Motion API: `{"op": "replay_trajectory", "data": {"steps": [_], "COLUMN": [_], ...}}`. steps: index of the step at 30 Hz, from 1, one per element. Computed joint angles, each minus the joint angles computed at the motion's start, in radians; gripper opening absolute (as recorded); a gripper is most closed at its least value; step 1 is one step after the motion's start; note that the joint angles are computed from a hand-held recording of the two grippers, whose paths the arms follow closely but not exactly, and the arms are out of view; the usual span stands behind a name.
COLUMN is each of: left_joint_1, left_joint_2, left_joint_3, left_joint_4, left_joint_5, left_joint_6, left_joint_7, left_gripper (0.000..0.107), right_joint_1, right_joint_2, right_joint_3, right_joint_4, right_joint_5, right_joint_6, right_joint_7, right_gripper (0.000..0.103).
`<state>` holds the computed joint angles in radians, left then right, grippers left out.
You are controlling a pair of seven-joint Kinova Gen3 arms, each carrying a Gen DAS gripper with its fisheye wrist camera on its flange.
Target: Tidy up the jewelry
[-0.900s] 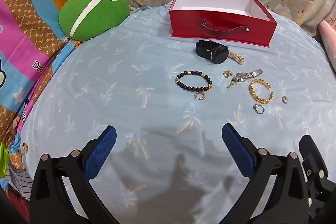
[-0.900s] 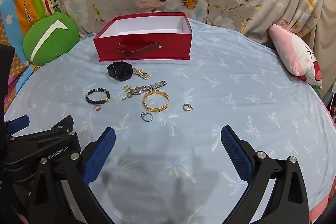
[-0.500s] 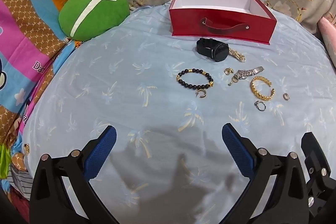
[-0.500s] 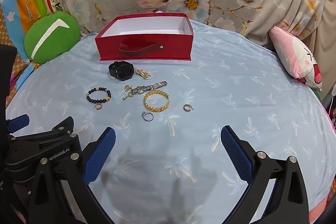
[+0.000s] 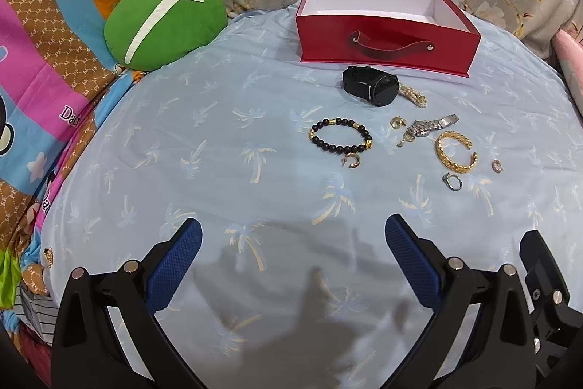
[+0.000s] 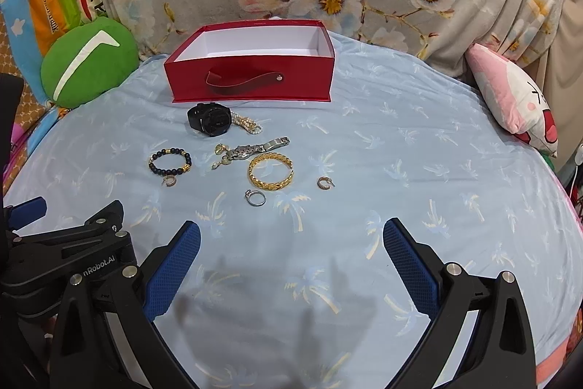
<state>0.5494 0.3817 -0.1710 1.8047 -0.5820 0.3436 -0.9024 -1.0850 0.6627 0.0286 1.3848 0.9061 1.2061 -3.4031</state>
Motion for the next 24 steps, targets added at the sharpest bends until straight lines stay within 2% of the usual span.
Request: {"op": "replay_trajectory", "data": {"steps": [24], "left_joint_1": [0.005], "left_joint_2": [0.008], "left_joint_3": [-0.012], "left_joint_4": [0.0], "left_joint_5": [-0.025], "left_joint_6": [-0.001], "left_joint_7": [0.02], "left_gripper": [0.098], "right_joint_1": [-0.001], "right_joint_2": [0.014], "right_joint_3": [0.004], "right_joint_4": [-0.019], "right_joint_5": [-0.008], "right_joint_6": [-0.002], "right_joint_7": [0.021], "right_gripper": [0.098]}}
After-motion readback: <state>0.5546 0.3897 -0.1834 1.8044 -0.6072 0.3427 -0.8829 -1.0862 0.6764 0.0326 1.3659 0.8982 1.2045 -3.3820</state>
